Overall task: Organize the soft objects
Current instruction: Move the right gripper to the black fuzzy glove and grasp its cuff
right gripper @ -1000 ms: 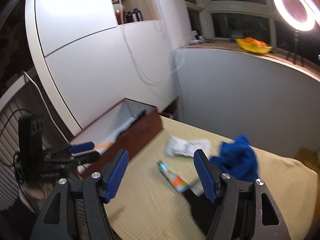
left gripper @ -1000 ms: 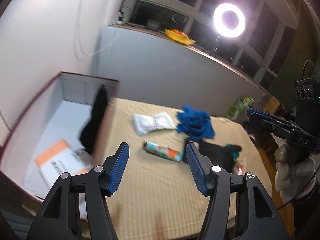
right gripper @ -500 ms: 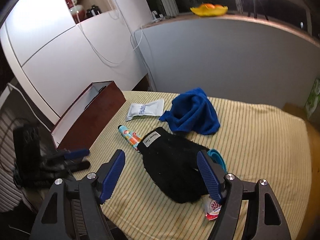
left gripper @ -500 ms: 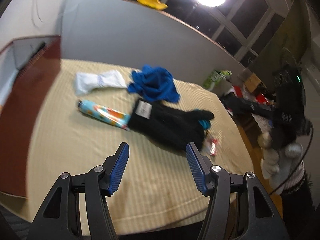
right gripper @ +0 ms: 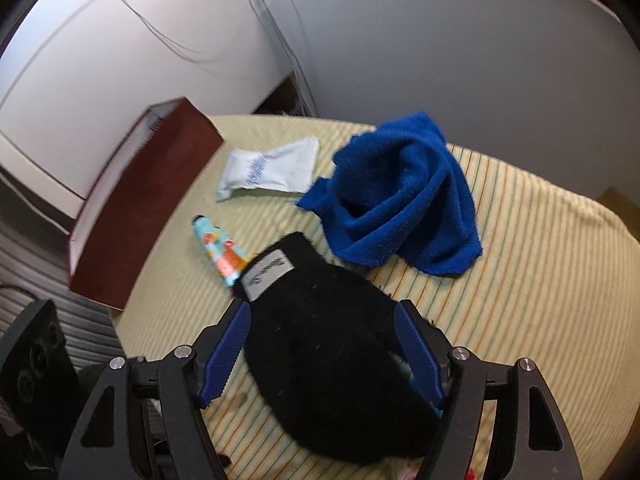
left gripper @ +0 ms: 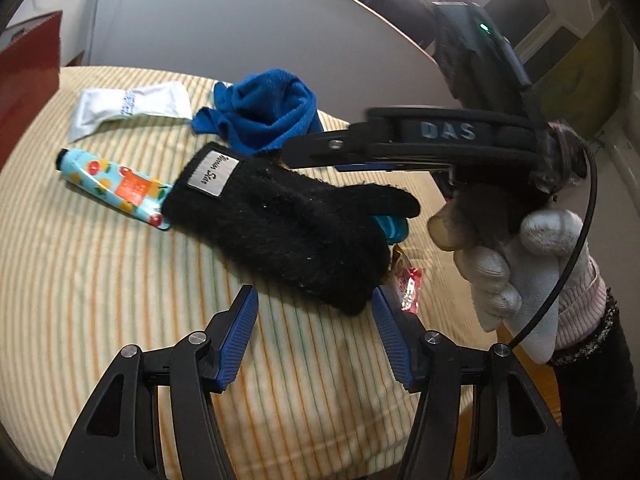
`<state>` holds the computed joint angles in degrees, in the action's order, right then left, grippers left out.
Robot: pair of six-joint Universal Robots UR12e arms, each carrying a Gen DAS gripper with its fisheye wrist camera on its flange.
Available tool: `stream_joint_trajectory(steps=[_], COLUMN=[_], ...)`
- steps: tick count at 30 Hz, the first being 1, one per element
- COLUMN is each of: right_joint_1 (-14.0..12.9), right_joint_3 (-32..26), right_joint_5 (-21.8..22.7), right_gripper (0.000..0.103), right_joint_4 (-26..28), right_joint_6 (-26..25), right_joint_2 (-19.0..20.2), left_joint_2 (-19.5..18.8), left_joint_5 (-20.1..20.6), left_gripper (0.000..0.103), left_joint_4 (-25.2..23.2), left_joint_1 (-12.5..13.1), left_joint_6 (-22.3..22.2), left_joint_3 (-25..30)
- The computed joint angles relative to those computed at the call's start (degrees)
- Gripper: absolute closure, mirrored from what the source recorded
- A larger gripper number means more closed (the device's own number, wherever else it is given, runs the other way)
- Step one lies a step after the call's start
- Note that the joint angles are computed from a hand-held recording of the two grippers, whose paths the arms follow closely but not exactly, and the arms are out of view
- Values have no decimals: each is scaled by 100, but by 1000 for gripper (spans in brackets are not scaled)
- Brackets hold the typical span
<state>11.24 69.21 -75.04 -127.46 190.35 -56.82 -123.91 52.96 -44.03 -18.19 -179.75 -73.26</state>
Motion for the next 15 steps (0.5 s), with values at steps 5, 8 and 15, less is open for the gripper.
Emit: stream_joint_trajectory(steps=[5,8,15], right_joint_1=[-1,-15,-4], right_joint_3=[-222,-268,-304], right_joint_5=[-41,60,216], right_gripper=[32,32,36], right_joint_4=[348,477,662], right_joint_6=[-100,-118,-239], right_joint_2=[169,216,272], left_joint_2=[-124,-169,-246], left_joint_5=[-50,-33,-146], left_gripper=[44,44,47], left_joint_4=[1,65,147], left_joint_1=[-26,-50,-55], left_joint_6=[-206,-328,-491], left_joint_3=[114,138,173])
